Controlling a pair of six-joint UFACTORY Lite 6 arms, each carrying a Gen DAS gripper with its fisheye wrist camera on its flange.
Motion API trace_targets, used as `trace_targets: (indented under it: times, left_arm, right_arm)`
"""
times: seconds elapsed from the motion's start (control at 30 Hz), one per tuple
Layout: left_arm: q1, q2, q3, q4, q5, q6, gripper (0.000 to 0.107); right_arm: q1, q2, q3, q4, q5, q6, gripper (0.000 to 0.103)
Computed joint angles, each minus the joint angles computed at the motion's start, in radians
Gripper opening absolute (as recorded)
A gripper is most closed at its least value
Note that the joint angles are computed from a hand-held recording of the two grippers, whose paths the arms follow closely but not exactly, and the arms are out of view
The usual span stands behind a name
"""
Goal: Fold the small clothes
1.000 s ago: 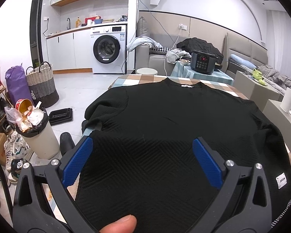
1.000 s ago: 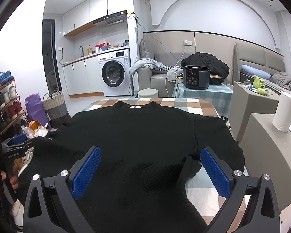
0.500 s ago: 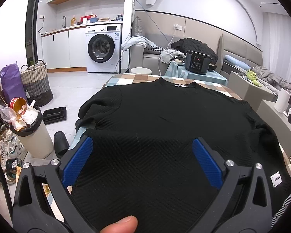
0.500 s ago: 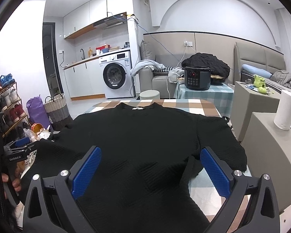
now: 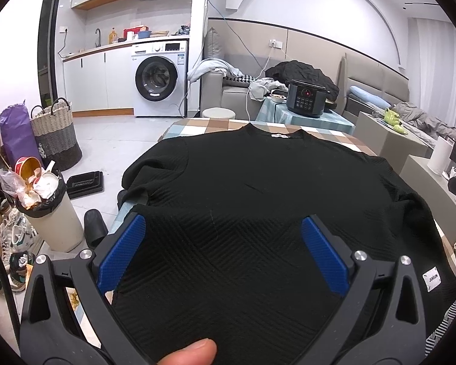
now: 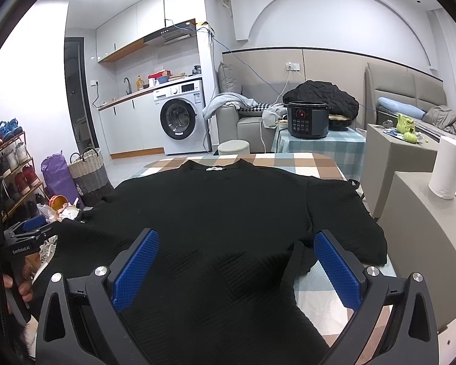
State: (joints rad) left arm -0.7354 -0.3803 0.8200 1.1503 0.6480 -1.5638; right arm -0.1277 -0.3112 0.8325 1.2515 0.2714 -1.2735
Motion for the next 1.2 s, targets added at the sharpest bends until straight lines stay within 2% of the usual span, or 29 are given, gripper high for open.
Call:
trace_targets:
  times: [0.23, 0.37, 0.43, 0.5, 0.63, 0.77, 1.03, 1.2]
  left_arm:
    - [-0.018, 0.006, 0.007, 0.028, 0.04, -0.032, 0.102]
    - [0.011, 0.016, 0.015, 0.016, 0.017, -0.012, 0.102]
    - [0.032, 0.033, 0.029, 0.006, 0.002, 0.008, 0.102]
    - [0.062, 0.048, 0.044, 0.0, -0.024, 0.021, 0.102]
    - [0.146, 0.096, 0.094, -0.047, -0.105, 0.076, 0.102]
    - [0.227, 0.142, 0.145, -0.107, -0.19, 0.151, 0.102]
    - [0.341, 0.286, 0.287, -0.162, -0.264, 0.257, 0.102]
    - [0.379, 0.376, 0.376, -0.252, -0.279, 0.389, 0.102]
  right_arm:
    - [0.0, 0.001, 0.002, -0.013, -0.019, 0.002, 0.103]
    - [-0.005, 0.035, 0.032, -0.09, -0.027, 0.093, 0.103]
    - [-0.017, 0.048, 0.031, -0.05, -0.021, 0.081, 0.103]
    - [-0.036, 0.081, 0.052, -0.026, -0.006, 0.073, 0.103]
    - [-0.069, 0.138, 0.11, -0.093, 0.046, 0.14, 0.103]
    - [-0.086, 0.189, 0.175, -0.242, 0.02, 0.297, 0.103]
    - [-0.333, 0.41, 0.39, -0.219, 0.246, 0.438, 0.103]
    - [-0.424, 0.608, 0.559, -0.291, 0.343, 0.578, 0.102]
